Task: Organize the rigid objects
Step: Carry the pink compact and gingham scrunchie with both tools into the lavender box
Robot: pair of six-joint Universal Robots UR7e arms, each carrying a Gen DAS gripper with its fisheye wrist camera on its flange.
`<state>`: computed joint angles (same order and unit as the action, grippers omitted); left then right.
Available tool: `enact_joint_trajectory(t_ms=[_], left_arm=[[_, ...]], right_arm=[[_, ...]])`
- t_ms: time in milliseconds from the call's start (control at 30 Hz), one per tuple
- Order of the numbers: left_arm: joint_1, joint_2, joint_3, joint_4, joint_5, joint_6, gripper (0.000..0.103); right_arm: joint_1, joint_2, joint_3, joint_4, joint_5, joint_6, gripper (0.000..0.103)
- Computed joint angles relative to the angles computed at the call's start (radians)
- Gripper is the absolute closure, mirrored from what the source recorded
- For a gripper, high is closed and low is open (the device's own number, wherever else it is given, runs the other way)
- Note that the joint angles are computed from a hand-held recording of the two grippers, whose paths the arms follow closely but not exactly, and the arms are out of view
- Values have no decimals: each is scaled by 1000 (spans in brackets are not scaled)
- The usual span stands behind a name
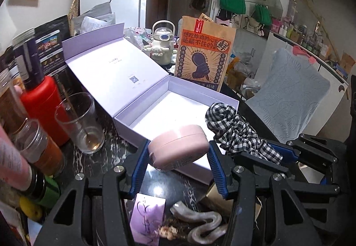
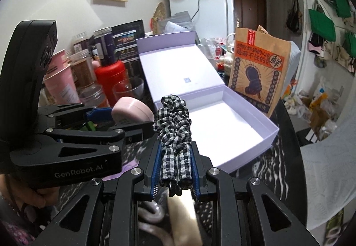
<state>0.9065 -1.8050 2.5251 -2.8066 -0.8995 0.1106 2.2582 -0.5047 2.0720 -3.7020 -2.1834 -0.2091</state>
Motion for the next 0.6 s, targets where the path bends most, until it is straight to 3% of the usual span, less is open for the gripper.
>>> enact_joint_trajectory(t_ms=[600], left_arm=[[122, 249, -198, -103, -66, 148, 51]], right_arm=[[-78, 5, -136, 70, 7, -107, 80]])
